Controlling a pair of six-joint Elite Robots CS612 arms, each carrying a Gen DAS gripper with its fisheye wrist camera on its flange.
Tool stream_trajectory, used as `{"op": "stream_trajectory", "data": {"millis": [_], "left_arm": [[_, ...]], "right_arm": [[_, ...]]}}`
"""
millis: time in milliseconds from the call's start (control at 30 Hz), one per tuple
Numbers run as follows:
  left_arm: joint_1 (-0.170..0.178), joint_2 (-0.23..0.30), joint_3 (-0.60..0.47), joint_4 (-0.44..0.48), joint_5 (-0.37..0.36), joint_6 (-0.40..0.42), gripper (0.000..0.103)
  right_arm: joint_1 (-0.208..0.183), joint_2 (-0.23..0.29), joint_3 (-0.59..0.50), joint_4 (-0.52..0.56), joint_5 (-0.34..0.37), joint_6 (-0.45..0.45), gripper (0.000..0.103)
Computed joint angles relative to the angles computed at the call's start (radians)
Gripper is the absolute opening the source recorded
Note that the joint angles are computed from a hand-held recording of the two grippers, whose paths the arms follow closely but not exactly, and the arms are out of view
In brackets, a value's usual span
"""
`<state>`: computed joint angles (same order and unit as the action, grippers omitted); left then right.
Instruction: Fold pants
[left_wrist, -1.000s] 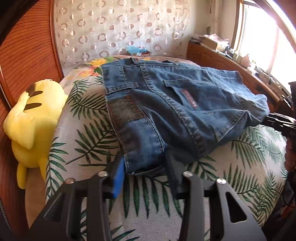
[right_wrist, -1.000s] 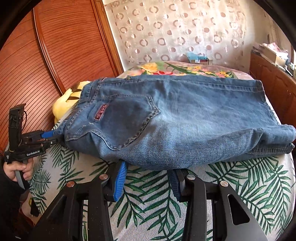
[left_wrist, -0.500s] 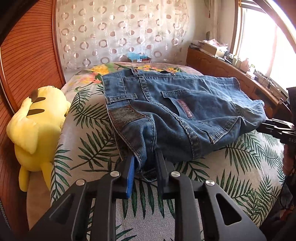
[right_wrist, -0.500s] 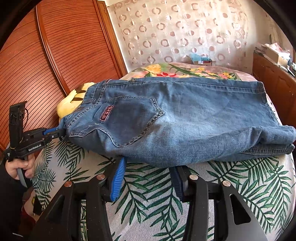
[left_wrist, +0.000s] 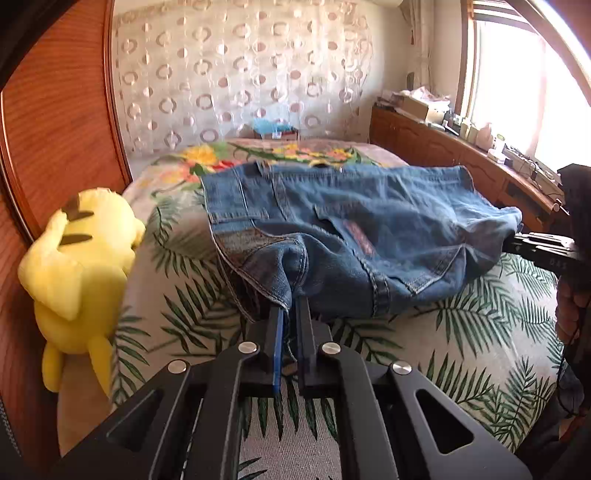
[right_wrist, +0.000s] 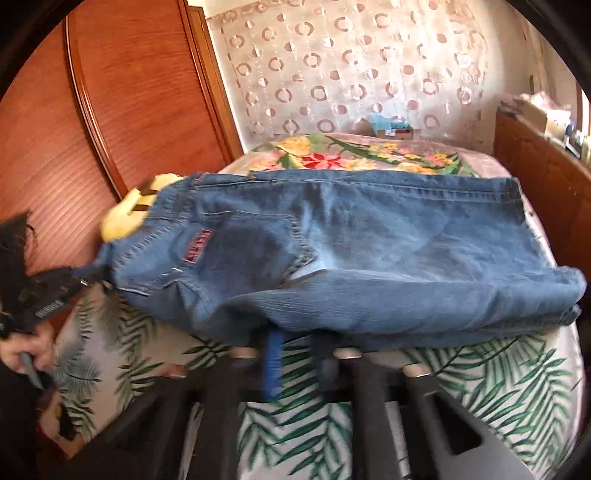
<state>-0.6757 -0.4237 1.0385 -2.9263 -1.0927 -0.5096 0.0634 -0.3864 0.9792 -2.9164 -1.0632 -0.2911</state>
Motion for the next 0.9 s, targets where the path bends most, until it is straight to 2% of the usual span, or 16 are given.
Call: {"op": "stream_trajectory", "data": {"millis": [167,200,233,267,500,700,900], "left_arm": [[-0.011,-0.021,0.014,-0.046,0.061,0.032,0.002],[-0.017,-0.027,0.019,-0.058,0.105,0.036,0.002],[-0.018,-0.033,0.025,-0.071,0.116,0.038,0.002],[-0.016,-0.042,0.035,-0.086,0.101,0.040,0.002],[-0.027,-0.076,0.074,-0.115,0.135,0.078,0.002],[-0.031,-0.125,0.160,-0.176,0.176,0.041,0.002],[-0.034,-0.157,0.242,-0.151,0.142,-0.028,0.002]], "right_arm": [[-0.012,-0.020,0.036,-0.057,0.033,-0.005,0.003],[-0.014,-0.025,0.043,-0.066,0.040,-0.005,0.003],[-0.015,-0.032,0.053,-0.082,0.042,-0.005,0.003],[-0.017,-0.038,0.064,-0.096,0.043,-0.004,0.003],[-0.022,-0.080,0.136,-0.173,0.064,-0.022,0.002],[-0.025,-0.125,0.221,-0.216,0.094,-0.061,0.002],[-0.031,-0.149,0.274,-0.163,0.122,-0.121,0.002]]}}
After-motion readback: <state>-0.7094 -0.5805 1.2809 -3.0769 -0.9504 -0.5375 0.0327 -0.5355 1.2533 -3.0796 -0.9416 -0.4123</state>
